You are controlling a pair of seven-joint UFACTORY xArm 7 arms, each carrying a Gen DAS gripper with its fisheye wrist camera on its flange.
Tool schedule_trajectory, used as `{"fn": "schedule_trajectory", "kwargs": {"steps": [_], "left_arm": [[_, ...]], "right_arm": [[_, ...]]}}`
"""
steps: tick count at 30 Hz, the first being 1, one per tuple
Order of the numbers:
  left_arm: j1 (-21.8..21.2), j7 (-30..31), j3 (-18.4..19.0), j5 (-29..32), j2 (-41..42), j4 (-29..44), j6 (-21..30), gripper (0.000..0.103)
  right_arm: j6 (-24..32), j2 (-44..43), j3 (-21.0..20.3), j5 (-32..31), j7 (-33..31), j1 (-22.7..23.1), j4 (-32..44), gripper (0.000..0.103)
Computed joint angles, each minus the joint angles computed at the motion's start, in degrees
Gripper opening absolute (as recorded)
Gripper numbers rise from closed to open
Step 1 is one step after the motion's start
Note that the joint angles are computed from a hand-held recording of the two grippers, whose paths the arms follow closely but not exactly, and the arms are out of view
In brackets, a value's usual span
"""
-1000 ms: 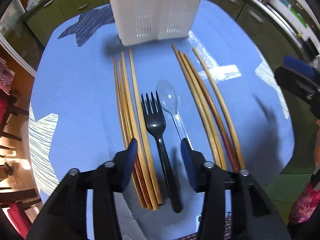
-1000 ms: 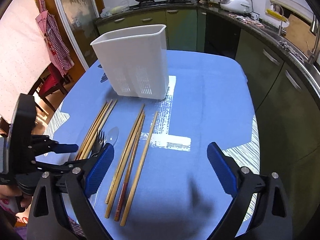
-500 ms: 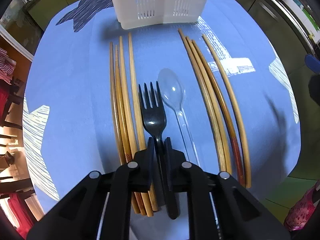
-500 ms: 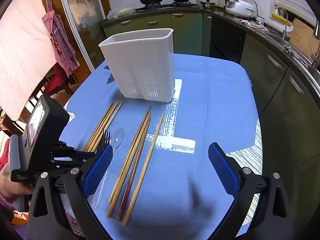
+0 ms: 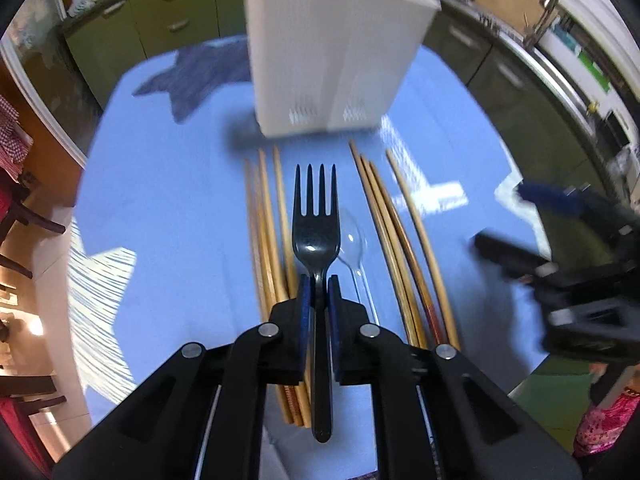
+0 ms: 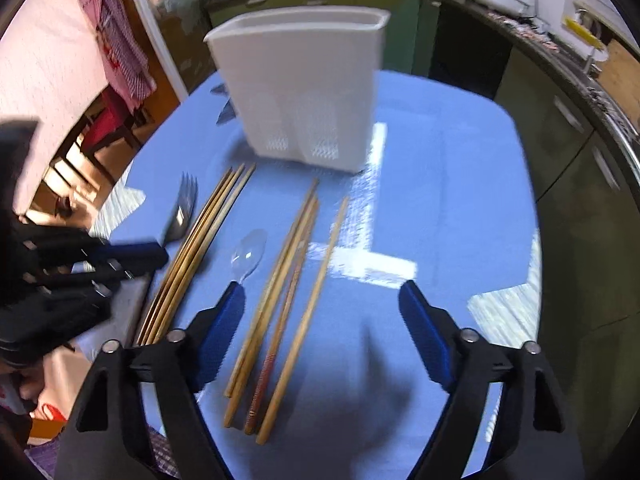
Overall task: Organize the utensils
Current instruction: 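Lower the left tool and grasp the black plastic fork, then lift the black fork with the left tool while the right tool grasps the clear spoon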
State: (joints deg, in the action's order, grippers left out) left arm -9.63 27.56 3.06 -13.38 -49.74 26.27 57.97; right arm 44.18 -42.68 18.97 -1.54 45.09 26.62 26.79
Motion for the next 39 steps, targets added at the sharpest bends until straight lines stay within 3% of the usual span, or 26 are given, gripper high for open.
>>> {"fn": "schedule_trajectory", "kwargs": {"steps": [3, 6, 10, 15, 21, 25, 28, 33, 39], "left_arm": [[1.0, 1.0, 2.0, -0.1, 0.7, 2.6, 0.4, 0.009], [2.0, 2.5, 3.5, -0.4, 2.1, 4.0, -0.6, 0.009], [3.2, 3.9, 4.3, -1.2, 3.5, 4.5, -2.2, 0.009], [4.3, 5.5, 4.9, -2.0, 4.0, 4.4, -2.4, 0.009], [4.8, 6.7, 5.1, -2.7, 5.0, 4.7, -3.1, 0.009], [5.0, 7.0, 4.9, -3.0, 5.1, 4.6, -3.3, 0.009], [5.0, 7.2, 4.8, -3.2, 5.2, 4.7, -3.4, 0.009], [4.8, 7.2, 4.8, -3.8, 5.6, 5.6, -3.6, 0.009], [3.5, 7.0, 4.9, -5.6, 6.4, 9.3, -4.1, 0.009]], "right_arm": [[-2.0, 5.8, -1.3, 2.5, -1.8, 1.6, 2.1, 0.057], [-4.0, 11.8, -2.5, 5.5, -3.4, 3.0, 4.3, 0.052], [-5.6, 17.4, -2.6, 7.2, -3.6, 3.2, 6.5, 0.037], [-7.2, 22.8, -2.9, 8.7, -4.0, 3.9, 8.6, 0.036], [-4.6, 27.9, -1.5, 5.0, -0.7, 3.0, 12.4, 0.035], [-1.2, 30.8, 0.3, -0.6, 3.7, 2.9, 15.5, 0.023], [-0.8, 31.6, 0.2, -2.9, 5.4, 3.5, 16.2, 0.012], [-4.4, 30.2, -0.5, -2.2, 6.2, 4.4, 13.9, 0.009], [-11.5, 20.0, -1.2, -0.1, 5.9, 4.5, 7.3, 0.009]]}}
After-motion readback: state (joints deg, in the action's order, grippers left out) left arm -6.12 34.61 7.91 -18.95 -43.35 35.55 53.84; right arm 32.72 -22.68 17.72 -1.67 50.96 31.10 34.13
